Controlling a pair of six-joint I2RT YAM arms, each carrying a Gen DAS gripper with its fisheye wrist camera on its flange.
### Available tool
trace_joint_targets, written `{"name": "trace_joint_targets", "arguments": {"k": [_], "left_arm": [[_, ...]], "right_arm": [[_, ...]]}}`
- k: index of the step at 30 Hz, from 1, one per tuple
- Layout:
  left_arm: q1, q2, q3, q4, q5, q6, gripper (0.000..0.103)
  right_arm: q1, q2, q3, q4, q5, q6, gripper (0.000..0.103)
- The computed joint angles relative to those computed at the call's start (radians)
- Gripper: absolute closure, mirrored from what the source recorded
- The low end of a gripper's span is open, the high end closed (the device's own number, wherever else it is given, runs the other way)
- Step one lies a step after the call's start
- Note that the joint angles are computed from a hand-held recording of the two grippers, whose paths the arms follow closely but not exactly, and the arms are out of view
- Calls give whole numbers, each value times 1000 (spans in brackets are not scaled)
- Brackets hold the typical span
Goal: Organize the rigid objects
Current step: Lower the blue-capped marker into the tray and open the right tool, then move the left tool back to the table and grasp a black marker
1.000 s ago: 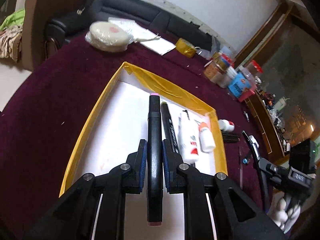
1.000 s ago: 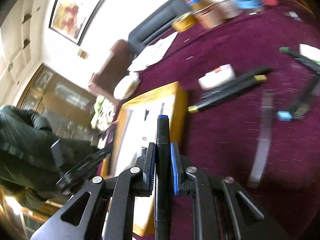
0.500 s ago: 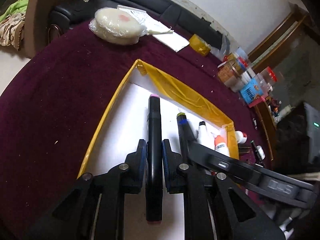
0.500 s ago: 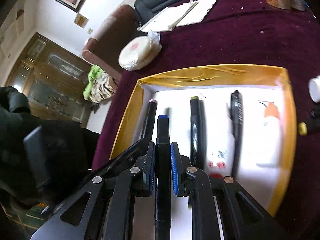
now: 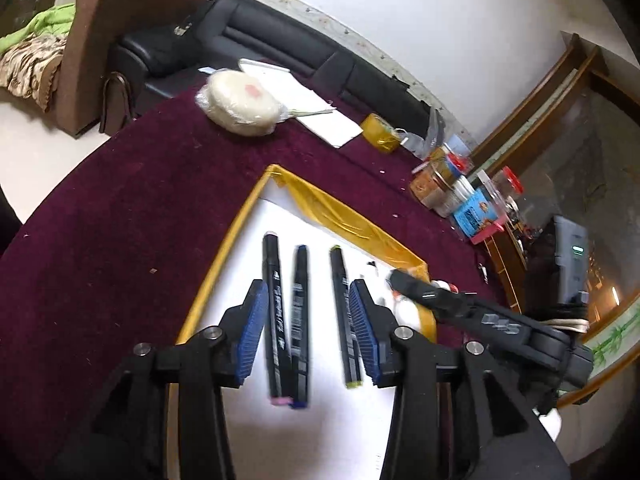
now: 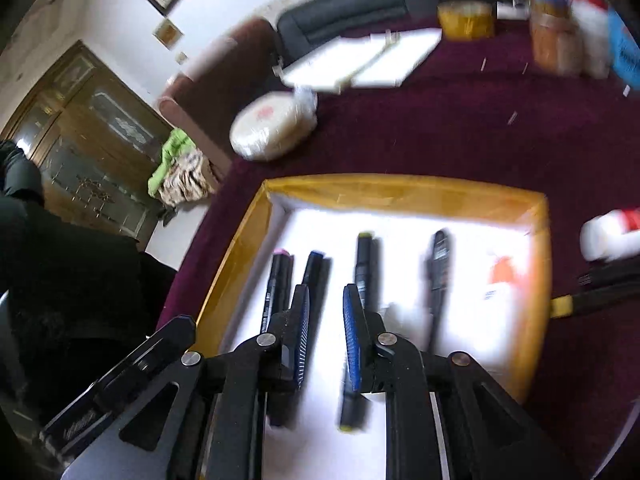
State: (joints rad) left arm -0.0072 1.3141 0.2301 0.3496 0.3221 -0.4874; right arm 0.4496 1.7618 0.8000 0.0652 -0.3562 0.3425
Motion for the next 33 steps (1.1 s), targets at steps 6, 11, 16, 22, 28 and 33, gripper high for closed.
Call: {"name": "trace_joint_targets", "arguments": {"k": [6, 11, 16, 22, 28, 33], "left_arm": [[-290, -36, 48, -41, -168, -73, 54], [-587, 160, 216, -48, -301, -116, 54], [-753, 416, 458, -115, -349, -113, 54], [-819, 704, 859, -396, -595, 81, 54], [-759, 937, 1172, -594, -590, 157, 53], [-776, 957, 1178, -611, -552, 143, 59]], "right_arm": [[-272, -501, -364, 86, 26, -174, 21], [-734, -441, -402, 52, -156, -363, 18], [-1081, -138, -297, 77, -312, -460, 18], [-1197, 74, -213, 151, -419, -477, 19], [-1206, 107, -191, 111, -469, -509, 19], [-1219, 140, -174, 92, -507, -528, 19]]}}
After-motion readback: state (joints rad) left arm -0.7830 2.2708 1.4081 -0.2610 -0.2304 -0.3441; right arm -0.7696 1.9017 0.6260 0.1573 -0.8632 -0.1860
